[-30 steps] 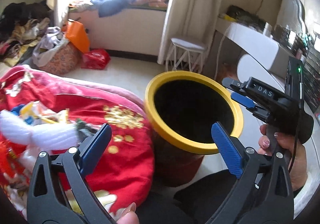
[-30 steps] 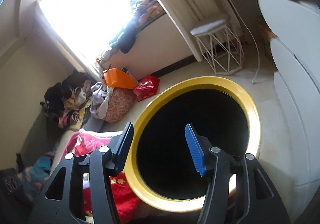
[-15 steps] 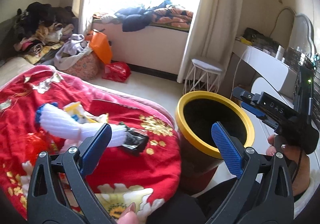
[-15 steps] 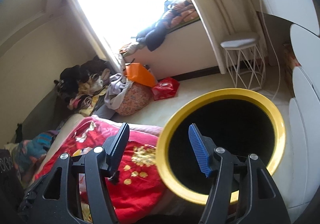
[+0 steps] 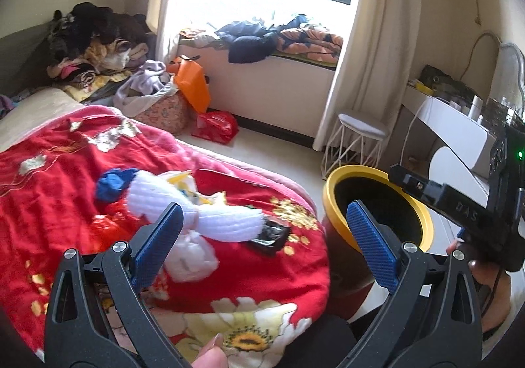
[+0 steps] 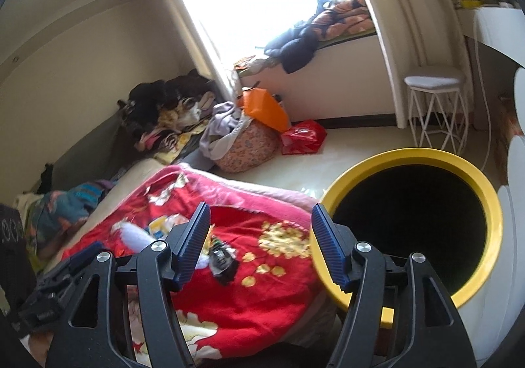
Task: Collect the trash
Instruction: 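Move both open tools back over the trash on the bed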
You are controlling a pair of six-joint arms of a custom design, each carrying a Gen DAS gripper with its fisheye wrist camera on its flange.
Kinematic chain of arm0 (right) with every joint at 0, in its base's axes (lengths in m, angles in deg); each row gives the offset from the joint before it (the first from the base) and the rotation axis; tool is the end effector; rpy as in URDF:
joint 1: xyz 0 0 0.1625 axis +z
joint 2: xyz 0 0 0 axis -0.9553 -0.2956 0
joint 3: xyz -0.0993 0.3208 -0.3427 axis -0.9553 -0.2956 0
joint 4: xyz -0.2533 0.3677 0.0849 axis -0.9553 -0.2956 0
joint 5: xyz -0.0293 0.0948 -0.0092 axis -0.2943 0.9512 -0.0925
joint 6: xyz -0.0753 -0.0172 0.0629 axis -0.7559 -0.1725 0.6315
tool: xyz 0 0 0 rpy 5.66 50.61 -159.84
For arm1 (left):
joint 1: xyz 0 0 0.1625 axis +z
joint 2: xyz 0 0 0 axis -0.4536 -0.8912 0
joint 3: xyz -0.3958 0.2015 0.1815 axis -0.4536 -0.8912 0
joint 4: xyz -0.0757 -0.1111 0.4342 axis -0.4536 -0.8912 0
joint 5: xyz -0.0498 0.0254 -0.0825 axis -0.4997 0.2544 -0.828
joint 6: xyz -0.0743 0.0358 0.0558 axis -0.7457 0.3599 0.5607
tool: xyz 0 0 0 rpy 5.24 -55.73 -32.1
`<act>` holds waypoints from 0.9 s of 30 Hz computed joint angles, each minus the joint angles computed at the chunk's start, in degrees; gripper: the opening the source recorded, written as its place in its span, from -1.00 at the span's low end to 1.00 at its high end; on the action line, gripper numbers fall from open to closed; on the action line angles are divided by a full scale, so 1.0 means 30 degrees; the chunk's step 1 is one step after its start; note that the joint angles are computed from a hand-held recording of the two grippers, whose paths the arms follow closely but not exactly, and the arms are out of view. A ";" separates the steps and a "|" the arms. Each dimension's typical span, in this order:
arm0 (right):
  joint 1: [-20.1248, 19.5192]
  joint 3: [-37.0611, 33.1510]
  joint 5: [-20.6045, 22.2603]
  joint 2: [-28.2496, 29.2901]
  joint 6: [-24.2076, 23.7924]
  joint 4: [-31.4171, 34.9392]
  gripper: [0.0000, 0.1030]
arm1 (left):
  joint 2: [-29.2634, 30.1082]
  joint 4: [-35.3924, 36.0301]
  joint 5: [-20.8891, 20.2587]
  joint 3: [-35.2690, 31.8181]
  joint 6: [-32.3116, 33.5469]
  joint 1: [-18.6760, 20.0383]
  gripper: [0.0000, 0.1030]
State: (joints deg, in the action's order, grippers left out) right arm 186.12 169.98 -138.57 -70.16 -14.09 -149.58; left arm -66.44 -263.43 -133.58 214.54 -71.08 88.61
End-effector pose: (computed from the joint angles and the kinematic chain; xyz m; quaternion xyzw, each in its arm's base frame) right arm 0.3402 -0.4929 -0.0727 0.2842 -0.8784 0.3809 0.0511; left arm 0.0195 -0.3935 0.3148 0.1256 0.8141 -0.4906 0.2842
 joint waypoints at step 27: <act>0.1429 -0.1819 0.0857 0.1644 -0.2482 0.4300 0.29 | -0.2714 0.2231 -0.0225 -0.0321 -0.1327 0.2910 0.76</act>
